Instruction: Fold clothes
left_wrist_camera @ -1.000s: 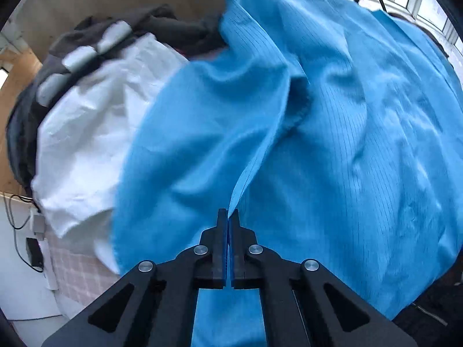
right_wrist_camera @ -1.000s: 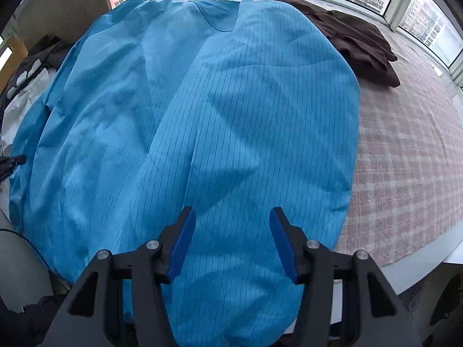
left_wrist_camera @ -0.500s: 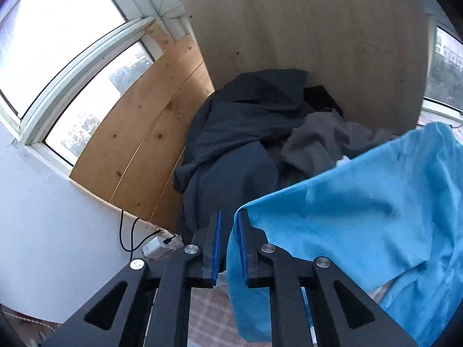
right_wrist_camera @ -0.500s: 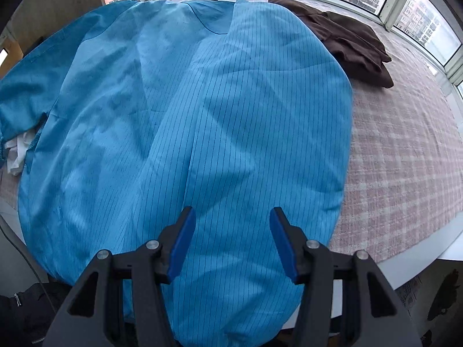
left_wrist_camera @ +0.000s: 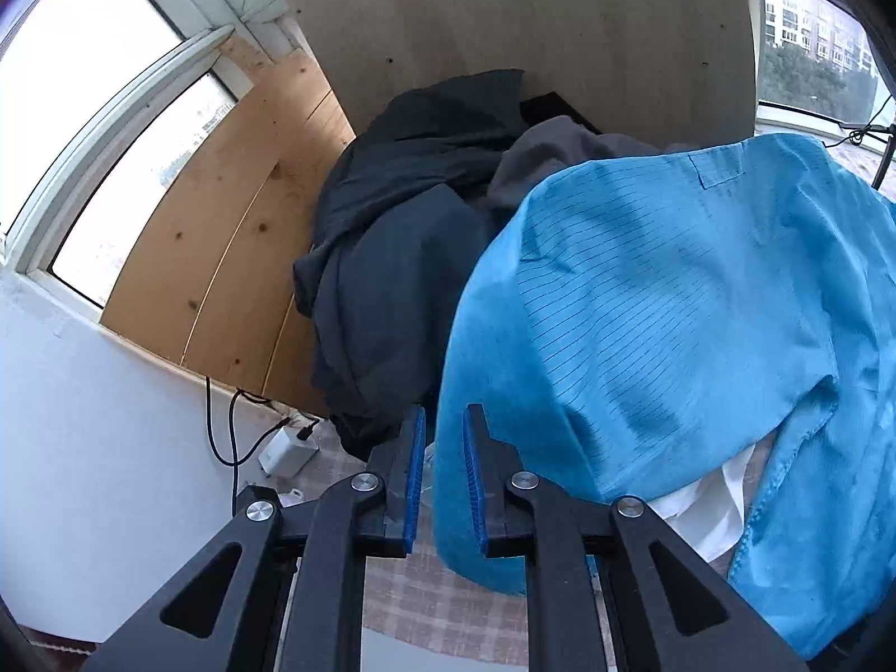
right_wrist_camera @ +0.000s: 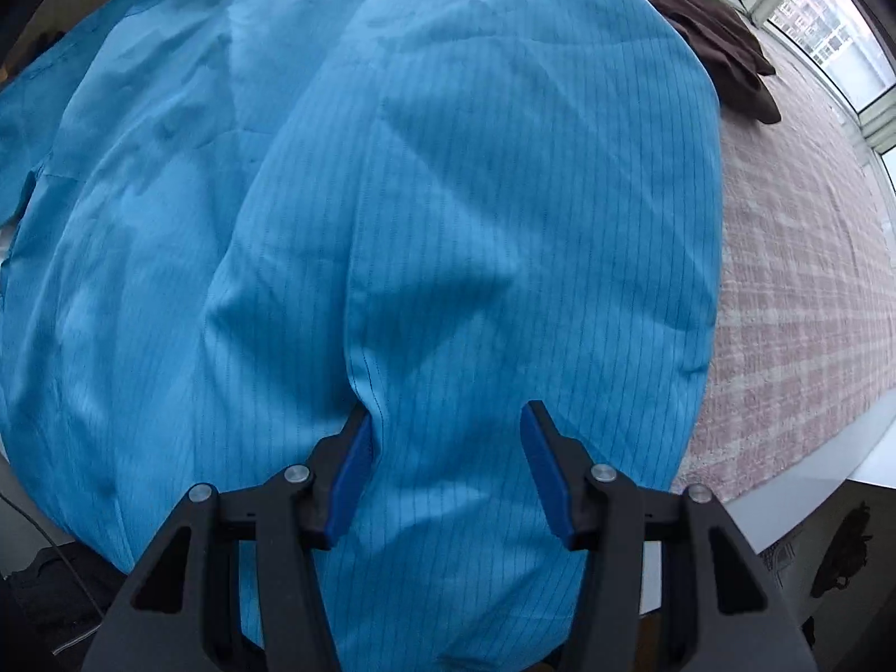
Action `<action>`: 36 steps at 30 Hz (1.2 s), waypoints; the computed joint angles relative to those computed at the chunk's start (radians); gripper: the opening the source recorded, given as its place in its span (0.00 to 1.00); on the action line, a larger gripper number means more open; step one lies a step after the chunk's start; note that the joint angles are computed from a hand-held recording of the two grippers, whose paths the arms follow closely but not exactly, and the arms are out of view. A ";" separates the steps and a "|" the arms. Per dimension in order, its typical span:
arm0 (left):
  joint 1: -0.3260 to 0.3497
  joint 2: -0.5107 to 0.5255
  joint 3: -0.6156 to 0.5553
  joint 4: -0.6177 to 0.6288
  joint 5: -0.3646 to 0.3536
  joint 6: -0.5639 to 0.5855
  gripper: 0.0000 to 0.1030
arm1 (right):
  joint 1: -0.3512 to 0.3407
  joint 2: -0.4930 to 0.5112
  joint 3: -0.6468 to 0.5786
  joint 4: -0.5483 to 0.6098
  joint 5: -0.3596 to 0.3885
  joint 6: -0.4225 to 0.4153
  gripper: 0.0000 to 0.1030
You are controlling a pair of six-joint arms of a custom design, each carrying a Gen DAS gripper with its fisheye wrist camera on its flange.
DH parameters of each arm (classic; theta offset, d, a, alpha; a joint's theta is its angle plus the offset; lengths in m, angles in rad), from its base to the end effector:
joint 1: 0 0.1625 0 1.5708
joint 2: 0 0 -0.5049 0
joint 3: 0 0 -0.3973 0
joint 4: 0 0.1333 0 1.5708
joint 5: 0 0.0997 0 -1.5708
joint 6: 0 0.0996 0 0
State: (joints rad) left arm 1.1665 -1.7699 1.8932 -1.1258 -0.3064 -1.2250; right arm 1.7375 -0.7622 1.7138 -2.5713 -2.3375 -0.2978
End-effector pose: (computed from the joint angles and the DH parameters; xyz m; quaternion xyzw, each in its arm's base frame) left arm 0.0673 -0.4229 0.5296 -0.1570 0.7762 -0.2575 0.5537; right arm 0.1793 -0.6785 0.1208 0.2045 -0.9044 -0.0019 0.3746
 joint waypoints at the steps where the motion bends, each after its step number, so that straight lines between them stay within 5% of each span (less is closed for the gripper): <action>1: -0.002 -0.012 0.008 -0.019 -0.003 0.015 0.14 | -0.007 -0.009 -0.006 0.013 0.010 0.011 0.01; 6: -0.022 -0.052 0.036 -0.037 -0.009 0.030 0.14 | -0.024 -0.064 -0.035 0.043 0.046 0.051 0.02; 9: -0.035 -0.069 0.047 -0.048 -0.023 0.029 0.14 | -0.007 -0.093 -0.061 -0.006 -0.019 -0.003 0.02; 16: -0.107 -0.055 0.068 0.086 -0.089 -0.130 0.15 | -0.018 -0.005 -0.313 -0.366 -0.296 -0.372 0.02; 22: -0.234 -0.015 0.115 0.209 -0.182 -0.337 0.16 | -0.089 0.174 -0.687 -0.354 -0.415 -0.551 0.06; 25: -0.278 -0.001 0.145 0.185 -0.230 -0.369 0.18 | -0.089 0.150 -0.656 -0.229 -0.324 -0.477 0.11; 28: -0.310 0.007 0.174 0.167 -0.268 -0.407 0.20 | -0.076 0.110 -0.589 -0.198 -0.208 -0.464 0.36; 32: -0.296 -0.014 0.281 -0.089 -0.312 -0.272 0.23 | -0.035 0.078 -0.497 -0.319 -0.118 -0.560 0.40; 36: -0.214 0.000 0.391 -0.395 -0.360 -0.064 0.24 | 0.005 0.021 -0.416 -0.179 0.027 -0.440 0.40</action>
State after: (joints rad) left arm 0.9529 -1.7694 2.2844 -1.5208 -0.6664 -1.2888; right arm 1.7429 -0.7411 1.2976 -2.7507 -2.3102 -0.7377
